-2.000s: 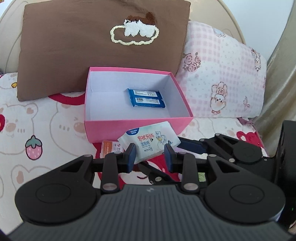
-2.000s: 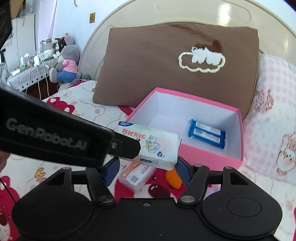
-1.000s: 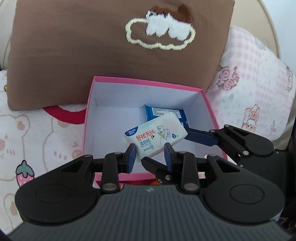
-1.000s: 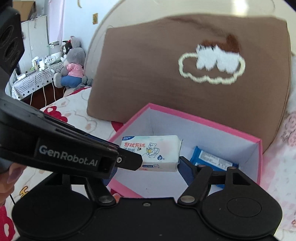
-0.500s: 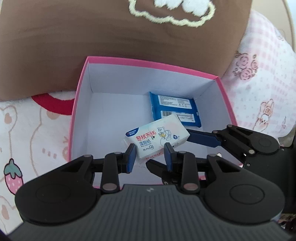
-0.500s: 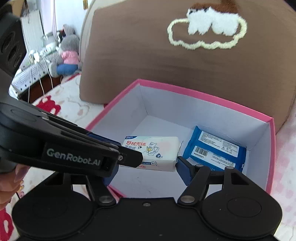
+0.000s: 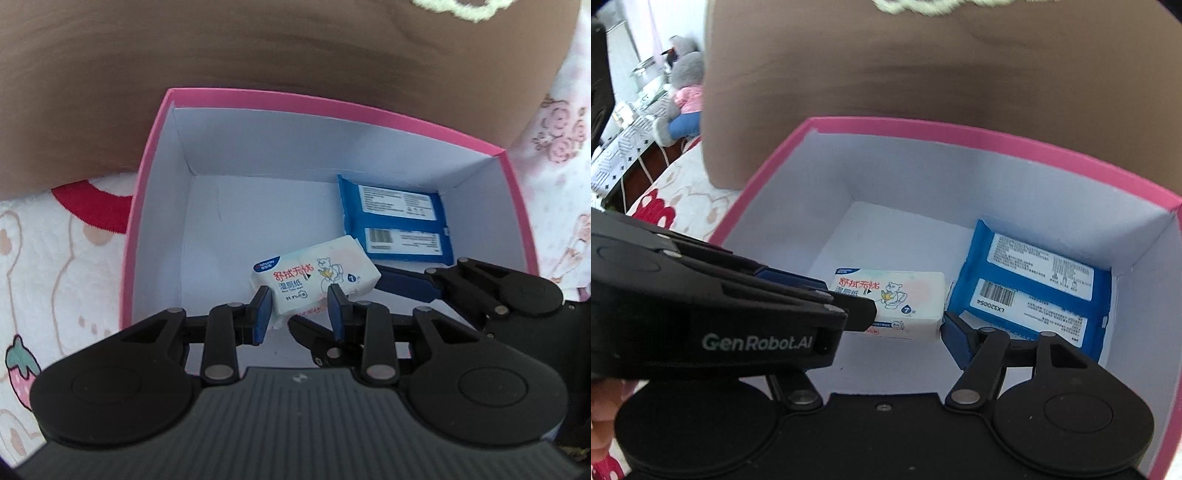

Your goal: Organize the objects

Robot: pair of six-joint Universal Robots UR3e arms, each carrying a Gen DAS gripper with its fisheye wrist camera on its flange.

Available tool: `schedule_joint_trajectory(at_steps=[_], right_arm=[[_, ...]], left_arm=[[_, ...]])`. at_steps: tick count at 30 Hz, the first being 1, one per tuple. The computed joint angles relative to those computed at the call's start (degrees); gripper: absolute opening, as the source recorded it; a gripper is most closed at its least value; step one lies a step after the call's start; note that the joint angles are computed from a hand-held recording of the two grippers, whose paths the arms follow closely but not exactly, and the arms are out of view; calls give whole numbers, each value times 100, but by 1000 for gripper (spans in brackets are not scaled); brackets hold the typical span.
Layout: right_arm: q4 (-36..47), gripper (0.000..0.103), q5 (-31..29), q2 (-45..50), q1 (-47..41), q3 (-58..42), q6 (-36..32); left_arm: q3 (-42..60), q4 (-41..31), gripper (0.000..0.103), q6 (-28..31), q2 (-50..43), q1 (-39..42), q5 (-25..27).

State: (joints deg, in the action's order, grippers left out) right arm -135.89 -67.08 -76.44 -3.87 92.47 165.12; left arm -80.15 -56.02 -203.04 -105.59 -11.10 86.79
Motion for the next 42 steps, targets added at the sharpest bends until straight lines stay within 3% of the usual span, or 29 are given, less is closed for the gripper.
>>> schedule_joint_trajectory(at_steps=[4,7,19,22,23,26,34,37,42], right_arm=[[608,68,82,216,-41,-445,104],[982,65,-77,391,23,-811,239],[1659,41,-801,1029,395,-1845,823],[1712,33,-926,1165,440,-1980,1078],[1688,26,-968,1193,470,-1999,1160],[1618,24,-909,1156,426,-1891,1258],[944,23,-1168,895,516,-1375,1515],[696,23,-1220,640,544,-1036,1366],[542,24,-816,-229,335,-255,928]], left_arm=[[404,-207,30,88,-332,-98,256],[463,-289,29,61,-369,7,82],[824,-389,29,-85,-698,4,222],[762,-236,29,-114,-710,-8,225],[700,-175,29,-155,-686,27,120],[666,-154,29,-248,-692,108,-72],[559,151,29,-270,-635,-34,232],[554,123,30,-135,-561,-62,244],[311,71,30,-39,-217,2,73]])
